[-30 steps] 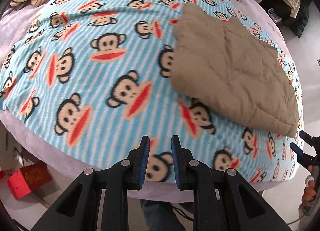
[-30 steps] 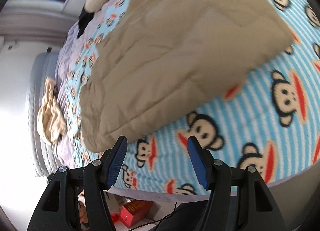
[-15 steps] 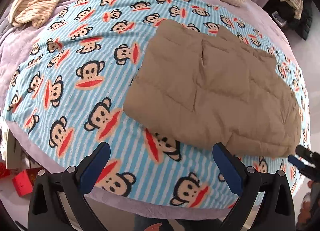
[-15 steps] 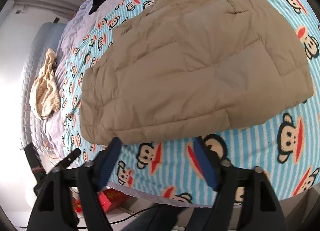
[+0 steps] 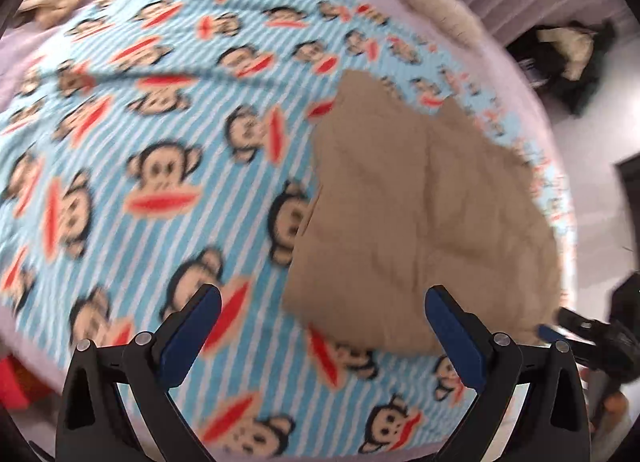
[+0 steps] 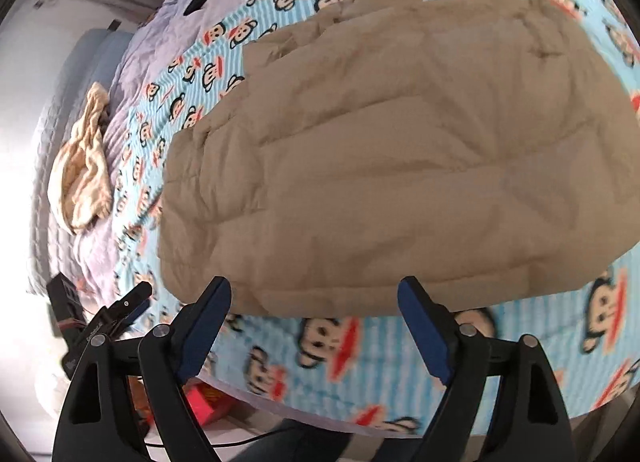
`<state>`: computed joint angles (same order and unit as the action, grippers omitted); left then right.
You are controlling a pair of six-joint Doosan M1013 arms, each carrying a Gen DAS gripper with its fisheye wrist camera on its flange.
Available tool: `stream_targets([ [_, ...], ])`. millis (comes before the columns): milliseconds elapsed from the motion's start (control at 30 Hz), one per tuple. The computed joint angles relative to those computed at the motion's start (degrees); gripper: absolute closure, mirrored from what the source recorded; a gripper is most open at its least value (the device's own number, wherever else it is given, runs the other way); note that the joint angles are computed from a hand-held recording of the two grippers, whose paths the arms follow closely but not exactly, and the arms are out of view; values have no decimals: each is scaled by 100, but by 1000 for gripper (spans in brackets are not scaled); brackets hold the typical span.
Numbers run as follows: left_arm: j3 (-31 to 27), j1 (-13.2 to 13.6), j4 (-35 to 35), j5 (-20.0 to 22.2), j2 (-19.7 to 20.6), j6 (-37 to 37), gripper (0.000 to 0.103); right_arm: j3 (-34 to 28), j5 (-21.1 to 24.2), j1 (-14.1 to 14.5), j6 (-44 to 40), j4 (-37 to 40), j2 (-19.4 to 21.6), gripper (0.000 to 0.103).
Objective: Fold large clothes
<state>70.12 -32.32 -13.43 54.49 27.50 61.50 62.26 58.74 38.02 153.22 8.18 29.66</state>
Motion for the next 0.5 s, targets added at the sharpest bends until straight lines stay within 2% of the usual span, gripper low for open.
stream_targets([
  [67, -79, 143, -733, -43, 120, 928, 1, -178, 59, -9, 10, 25, 135, 15],
  [133, -254, 282, -1556, 252, 345, 1800, 1, -359, 162, -11, 82, -7, 273, 15],
  [200, -456, 394, -2289, 728, 625, 2450, 18, -532, 266, -27, 137, 110, 427, 15],
  [267, -575, 469, -2812, 1152, 822, 2891, 21, -757, 558, -25, 192, 96, 592, 15],
  [333, -642, 495, -2959, 1515, 945, 3174, 39, -893, 758, -19, 232, 102, 696, 15],
  [400, -683, 479, -2655, 1748, 1011, 3177, 56, -991, 925, -15, 266, 113, 768, 15],
  [500, -563, 558, -2720, 1872, 1059, 3072, 62, -1070, 1108, -18, 319, 152, 839, 15],
])
